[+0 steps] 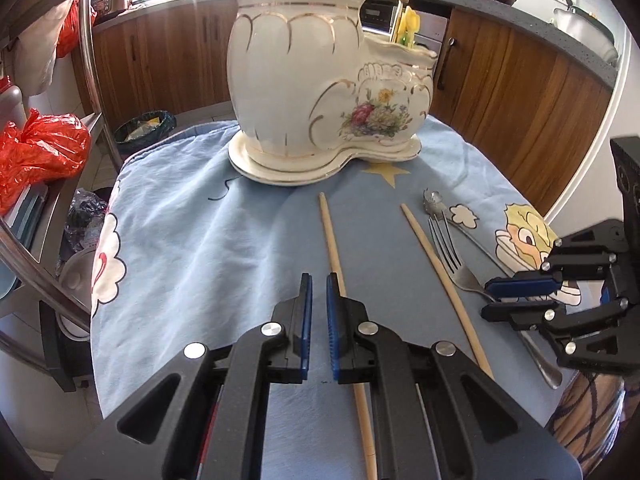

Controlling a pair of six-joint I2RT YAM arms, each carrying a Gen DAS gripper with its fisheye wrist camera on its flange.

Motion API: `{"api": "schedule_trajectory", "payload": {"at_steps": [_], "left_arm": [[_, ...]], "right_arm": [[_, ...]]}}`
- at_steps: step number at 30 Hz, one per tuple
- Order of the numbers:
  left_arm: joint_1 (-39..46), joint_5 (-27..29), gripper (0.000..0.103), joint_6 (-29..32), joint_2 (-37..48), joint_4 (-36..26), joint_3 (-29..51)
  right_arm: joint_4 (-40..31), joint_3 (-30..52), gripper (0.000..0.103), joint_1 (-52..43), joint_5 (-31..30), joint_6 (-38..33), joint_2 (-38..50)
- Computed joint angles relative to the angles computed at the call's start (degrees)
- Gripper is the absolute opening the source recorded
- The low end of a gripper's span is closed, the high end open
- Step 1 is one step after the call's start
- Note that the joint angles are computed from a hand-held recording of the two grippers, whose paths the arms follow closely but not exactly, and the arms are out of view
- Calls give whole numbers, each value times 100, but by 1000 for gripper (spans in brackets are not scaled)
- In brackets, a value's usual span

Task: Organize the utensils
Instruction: 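Close the left tool on another chopstick while the right tool grasps the silver fork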

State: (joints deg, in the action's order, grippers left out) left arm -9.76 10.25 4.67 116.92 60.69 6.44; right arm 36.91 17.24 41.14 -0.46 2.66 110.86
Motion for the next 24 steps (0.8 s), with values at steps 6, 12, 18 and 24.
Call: {"api": "schedule_trajectory", "payload": {"at_steps": [6,12,18,24], "left_arm": [[-163,-97,7,177,-28,-458,160],[-141,4,7,349,-617,-1304,302],[-186,77,7,229,-958,-2058,629],[-596,-204,10,205,-702,-2809,1181]], "right_arm": [[-2159,817,14,-148,-96,-640,-423],[-3149,1328,13,-161,21,-1170,-386],[-3315,1378,12,-394,-277,-1249,-416],[-4023,1792,12,-551,-437,-1398,-311]]}}
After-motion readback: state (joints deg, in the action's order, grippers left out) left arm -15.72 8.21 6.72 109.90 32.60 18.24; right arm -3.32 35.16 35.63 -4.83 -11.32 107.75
